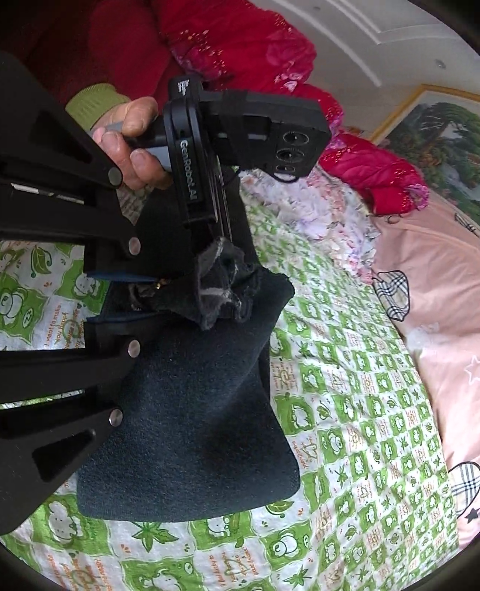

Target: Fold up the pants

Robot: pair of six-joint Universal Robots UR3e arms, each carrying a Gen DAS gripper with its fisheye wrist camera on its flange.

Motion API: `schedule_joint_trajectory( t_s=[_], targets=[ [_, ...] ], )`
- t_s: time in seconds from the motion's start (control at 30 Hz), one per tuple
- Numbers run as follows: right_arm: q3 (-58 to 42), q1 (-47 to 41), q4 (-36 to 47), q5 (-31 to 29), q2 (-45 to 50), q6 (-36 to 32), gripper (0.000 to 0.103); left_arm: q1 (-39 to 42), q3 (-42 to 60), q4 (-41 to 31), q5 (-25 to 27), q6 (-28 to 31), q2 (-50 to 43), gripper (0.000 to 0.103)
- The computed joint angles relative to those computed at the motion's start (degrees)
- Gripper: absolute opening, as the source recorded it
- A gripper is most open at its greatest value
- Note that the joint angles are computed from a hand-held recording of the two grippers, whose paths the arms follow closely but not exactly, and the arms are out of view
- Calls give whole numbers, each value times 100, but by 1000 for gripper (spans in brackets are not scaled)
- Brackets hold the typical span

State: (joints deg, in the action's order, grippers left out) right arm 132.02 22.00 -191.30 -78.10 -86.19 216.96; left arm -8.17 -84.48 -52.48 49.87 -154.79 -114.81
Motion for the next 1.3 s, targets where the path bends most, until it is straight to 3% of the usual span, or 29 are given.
schedule_joint_trajectory(
  t_s=[0.13, 0.2, 0.4, 0.53, 0.63, 0.7, 0.77, 0.87, 1.13, 1.17, 1.23, 1.27, 1.3],
  targets=[
    [-29, 3, 76, 120, 34, -30, 28, 278, -416, 61, -95, -163, 297, 18],
    [-63, 13, 84, 188, 45, -51, 36, 402, -593, 61, -122, -209, 446, 32],
    [55, 35, 311, 222, -462, -152, 39, 682, -1096, 72, -216, -561, 902, 66],
    [690, -359, 173, 431, -1444, -146, 39, 847, -1279, -237, -532, -580, 1193, 72],
    [1363, -1214, 156, 1196, -2509, -79, 51, 815, -1211, -398, -641, -682, 1272, 76],
    [1518, -1479, 689, 971, -3250, -262, 58, 710, -1107, -412, -569, -813, 1250, 81],
    [1368, -1479, 1480, 463, -3570, -490, 59, 507, -966, -267, -266, -1036, 1134, 81],
    [1490, -2207, 2385, 850, -3926, -854, 59, 298, -748, -298, -29, -1221, 888, 81],
    [1402, -2399, 2170, 1182, -2368, -1279, 58, -426, -256, 160, 916, -1954, 245, 80],
    [1454, -2406, 2081, 1296, -2226, -1302, 48, -500, -269, 299, 968, -1982, 223, 74],
    [1267, -1982, 1693, 891, -1700, -992, 40, -621, -149, 294, 995, -1943, 127, 44],
    [1216, -1846, 1590, 706, -1676, -870, 30, -666, -5, 151, 940, -1854, 65, 21],
    [1251, -1817, 1463, 683, -1762, -728, 26, -692, 24, 161, 933, -1812, 99, 16]
  ],
)
